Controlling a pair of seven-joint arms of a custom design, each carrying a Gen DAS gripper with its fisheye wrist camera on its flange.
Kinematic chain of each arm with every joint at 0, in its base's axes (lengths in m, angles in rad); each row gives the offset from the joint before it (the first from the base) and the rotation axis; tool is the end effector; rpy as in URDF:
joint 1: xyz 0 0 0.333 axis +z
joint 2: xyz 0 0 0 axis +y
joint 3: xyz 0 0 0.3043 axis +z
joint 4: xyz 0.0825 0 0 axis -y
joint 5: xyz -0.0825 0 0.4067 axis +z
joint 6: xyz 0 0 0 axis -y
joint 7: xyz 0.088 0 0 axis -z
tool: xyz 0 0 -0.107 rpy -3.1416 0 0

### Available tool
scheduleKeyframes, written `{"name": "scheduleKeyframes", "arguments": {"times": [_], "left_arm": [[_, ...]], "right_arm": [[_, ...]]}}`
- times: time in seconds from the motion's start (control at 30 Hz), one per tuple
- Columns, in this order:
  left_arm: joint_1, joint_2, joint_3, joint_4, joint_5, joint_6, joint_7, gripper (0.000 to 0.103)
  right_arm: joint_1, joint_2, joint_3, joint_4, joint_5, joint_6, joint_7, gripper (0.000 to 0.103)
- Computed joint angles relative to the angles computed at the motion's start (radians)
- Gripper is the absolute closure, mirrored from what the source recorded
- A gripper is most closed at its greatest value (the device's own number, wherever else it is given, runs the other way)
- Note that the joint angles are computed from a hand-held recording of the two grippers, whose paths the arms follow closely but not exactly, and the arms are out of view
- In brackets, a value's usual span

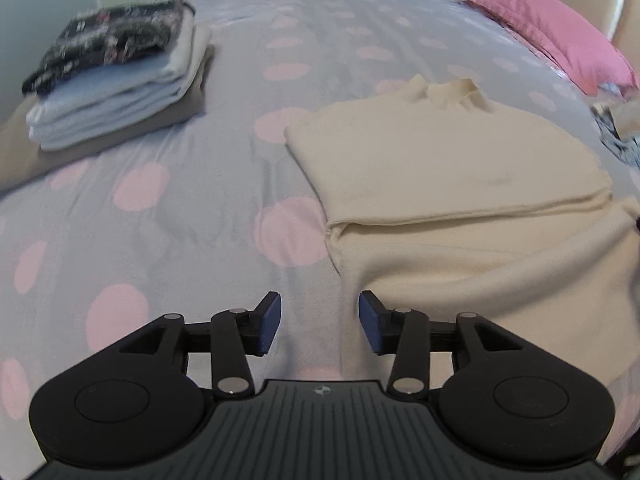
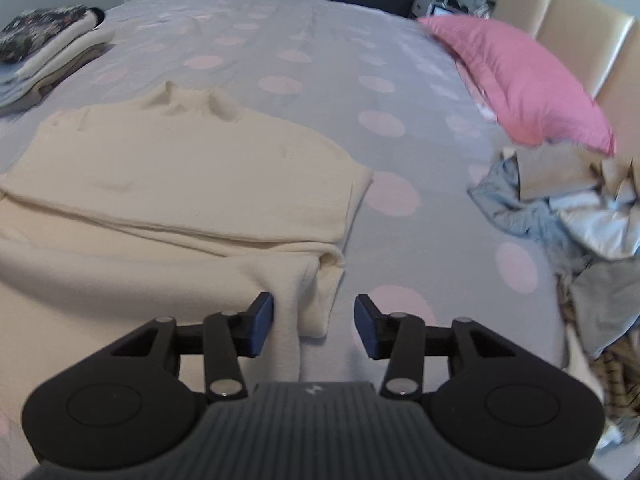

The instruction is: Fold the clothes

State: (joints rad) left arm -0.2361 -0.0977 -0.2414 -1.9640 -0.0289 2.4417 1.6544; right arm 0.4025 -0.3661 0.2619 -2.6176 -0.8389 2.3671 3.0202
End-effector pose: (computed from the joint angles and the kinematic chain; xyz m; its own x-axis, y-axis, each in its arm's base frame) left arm 0.5292 -0.2791 0.5608 -0.5122 -0.8579 -0.0410 -0.7109 0.4502 -0.5403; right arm 0.3538 0.2594 0.3575 -0.2642 -0.9428 0.2031 -0.7858 0.0883 -0.6121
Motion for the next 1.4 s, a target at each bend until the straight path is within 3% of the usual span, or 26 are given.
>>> {"name": "scheduleKeyframes", "arguments": {"times": [0.2, 0.47, 0.7, 0.87, 1.07, 1.17, 1.23, 1.33, 1.4], "left_arm": [[-0.052, -0.105, -0.003, -0.107, -0.103, -0.004, 0.311, 0.062], [-0.095, -0.216, -0.023, -0.258, -0.093, -0.023, 0.558, 0.062], [-0.096, -0.286, -0.052, -0.369, -0.008, 0.012, 0.640, 0.062], [-0.075, -0.325, -0.081, -0.462, 0.101, 0.141, 0.665, 0.056], [0.013, -0.334, -0.156, -0.524, 0.318, 0.278, 0.575, 0.055], [0.022, -0.336, -0.168, -0.553, 0.380, 0.339, 0.580, 0.066], [0.019, -0.325, -0.165, -0.552, 0.392, 0.347, 0.590, 0.082], [0.015, -0.311, -0.157, -0.541, 0.386, 0.348, 0.589, 0.089], [0.008, -0.304, -0.148, -0.528, 0.364, 0.332, 0.577, 0.094]], "right_arm": [[0.082, 0.041, 0.051, 0.037, -0.046, -0.009, -0.165, 0.056], [0.166, 0.067, 0.055, 0.007, -0.041, 0.106, -0.353, 0.056], [0.226, 0.098, 0.086, 0.007, -0.034, 0.054, -0.534, 0.054], [0.262, 0.141, 0.096, 0.020, -0.042, -0.030, -0.623, 0.054], [0.288, 0.173, 0.090, 0.029, -0.028, -0.158, -0.661, 0.054], [0.300, 0.192, 0.097, 0.026, -0.085, -0.176, -0.656, 0.054], [0.311, 0.215, 0.103, 0.033, -0.136, -0.202, -0.661, 0.054], [0.326, 0.242, 0.101, 0.040, -0.197, -0.234, -0.658, 0.058], [0.334, 0.247, 0.094, 0.042, -0.200, -0.242, -0.664, 0.068]]}}
